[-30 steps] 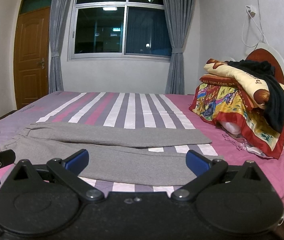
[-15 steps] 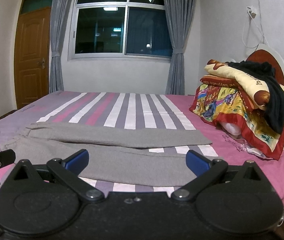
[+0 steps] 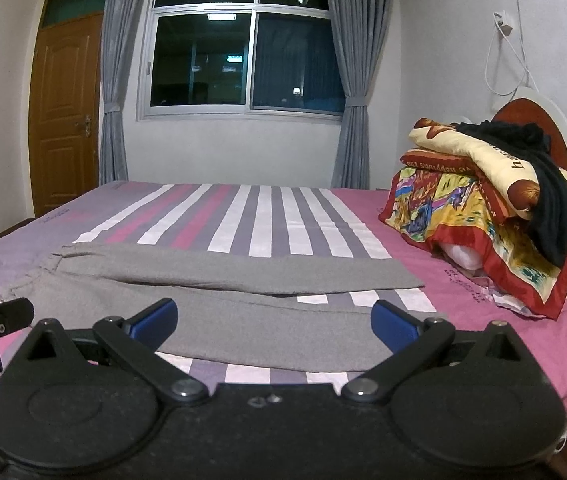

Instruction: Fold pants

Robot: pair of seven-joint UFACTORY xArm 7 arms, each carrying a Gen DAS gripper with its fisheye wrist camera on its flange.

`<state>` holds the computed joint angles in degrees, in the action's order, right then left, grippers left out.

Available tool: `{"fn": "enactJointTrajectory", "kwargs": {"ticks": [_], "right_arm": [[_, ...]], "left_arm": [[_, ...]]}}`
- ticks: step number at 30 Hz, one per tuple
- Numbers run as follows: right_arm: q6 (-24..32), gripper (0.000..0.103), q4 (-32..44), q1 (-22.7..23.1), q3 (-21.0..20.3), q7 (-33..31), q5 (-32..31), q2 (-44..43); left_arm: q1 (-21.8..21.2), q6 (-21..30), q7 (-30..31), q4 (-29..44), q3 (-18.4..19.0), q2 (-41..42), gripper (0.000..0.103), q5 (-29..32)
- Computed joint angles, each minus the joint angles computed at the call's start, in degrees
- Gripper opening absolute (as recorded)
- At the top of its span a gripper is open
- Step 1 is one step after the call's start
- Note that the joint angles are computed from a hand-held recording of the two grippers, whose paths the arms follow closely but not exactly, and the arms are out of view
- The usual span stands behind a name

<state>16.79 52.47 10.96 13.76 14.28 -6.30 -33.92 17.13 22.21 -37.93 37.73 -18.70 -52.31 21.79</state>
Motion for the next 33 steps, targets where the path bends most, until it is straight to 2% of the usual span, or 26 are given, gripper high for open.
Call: {"fn": "enactJointTrajectory", "kwargs": {"ticks": [8,11,15,17,20,23,24,27,30,33], "right_arm": [[-0.89,0.103,-0.81,0.15,-0.04,0.19,-0.01,0.11],[-3.18,0.103,-0.92,1.02,-0.89,-1.40,0.00,1.27],[-6.40,0.103,1.01,4.45,-3.58,-5.44,1.69,5.11],[-7.94,0.103,2.66,5.92,-4.79,-7.52,2.79,7.58],[-9.78,0.103,5.61,8.04,-6.53,-10.77,4.74,11.61],[-10.68,0.103,9.53,16.07,-12.91,-18.94,11.71,16.25],[-10.60,0.103,11.24,16.64,-13.37,-20.64,13.12,18.05],[-8.62,0.103,17.79,18.87,-15.29,-27.20,19.25,24.07],[-5.47,0.103,25.83,19.84,-15.79,-35.13,27.40,30.76],[-3.56,0.103,33.78,17.97,-13.74,-38.57,29.91,37.94]], "left_arm": [[0.02,-0.20,-0.13,-0.01,-0.05,0.06,0.103,0.23],[0.47,-0.25,-0.22,0.33,0.04,0.54,0.103,0.32],[-0.27,-3.08,1.85,1.45,3.95,4.32,0.103,-0.77],[0.80,-3.34,2.70,2.90,5.10,6.81,0.103,-1.05],[1.50,-6.77,5.55,4.51,8.10,11.33,0.103,-1.01],[2.11,-9.11,8.94,7.00,10.20,16.45,0.103,-1.24],[1.57,-9.40,10.65,8.09,11.56,18.54,0.103,-1.74],[-3.30,-6.11,19.00,13.90,17.70,25.93,0.103,-5.46],[0.01,-5.56,20.89,20.26,17.08,33.45,0.103,-2.52],[-0.59,-6.39,24.32,27.67,20.52,41.77,0.103,-4.16]]}}
